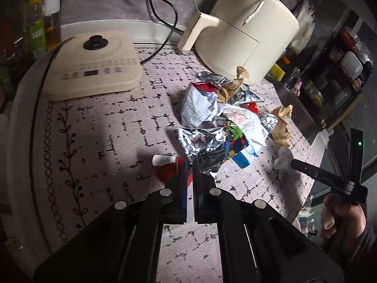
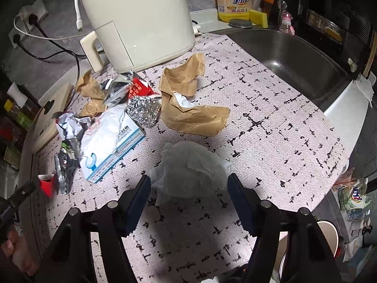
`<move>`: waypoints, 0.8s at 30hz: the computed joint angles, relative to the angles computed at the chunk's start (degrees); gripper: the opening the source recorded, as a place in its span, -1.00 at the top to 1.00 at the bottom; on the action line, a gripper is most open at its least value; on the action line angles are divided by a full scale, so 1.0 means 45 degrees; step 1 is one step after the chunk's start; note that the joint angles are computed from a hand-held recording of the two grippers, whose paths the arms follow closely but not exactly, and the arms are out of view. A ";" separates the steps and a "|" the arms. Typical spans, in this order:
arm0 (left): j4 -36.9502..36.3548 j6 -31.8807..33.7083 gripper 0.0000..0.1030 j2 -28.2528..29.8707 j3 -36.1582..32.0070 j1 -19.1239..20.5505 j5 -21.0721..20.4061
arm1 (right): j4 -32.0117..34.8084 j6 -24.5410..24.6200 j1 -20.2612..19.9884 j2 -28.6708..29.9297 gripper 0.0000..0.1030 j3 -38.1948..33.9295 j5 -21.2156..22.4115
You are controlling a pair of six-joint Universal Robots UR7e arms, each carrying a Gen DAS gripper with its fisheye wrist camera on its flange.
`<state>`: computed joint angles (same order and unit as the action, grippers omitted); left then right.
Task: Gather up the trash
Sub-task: 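Carry the tissue in the right gripper down over the white bin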
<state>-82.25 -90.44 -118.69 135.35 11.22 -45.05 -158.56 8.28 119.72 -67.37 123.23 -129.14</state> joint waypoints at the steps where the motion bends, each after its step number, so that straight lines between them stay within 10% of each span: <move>1: 0.0394 -0.0358 0.92 -0.0064 -0.0049 -0.0126 -0.0056 | -0.0067 -0.0134 -0.0077 0.0114 -0.31 -0.0011 0.0035; 4: 0.1603 -0.1723 0.92 -0.0111 -0.0129 -0.0675 -0.0347 | 0.0117 -0.0480 -0.0269 0.0409 0.07 -0.0073 -0.0013; 6: 0.2306 -0.2716 0.92 -0.0045 -0.0151 -0.1175 -0.0500 | 0.0000 -0.0999 -0.0288 0.0335 0.76 -0.0020 0.0133; 14: 0.1790 -0.4407 0.92 0.1898 -0.0310 -0.2285 -0.0457 | -0.0173 -0.2509 -0.0688 -0.1885 0.86 0.1120 0.1904; 24: -0.3488 -0.1858 0.92 0.6176 -0.0788 -0.2211 -0.0616 | 0.1873 -0.3218 -0.2119 -0.6996 0.86 0.2933 0.2290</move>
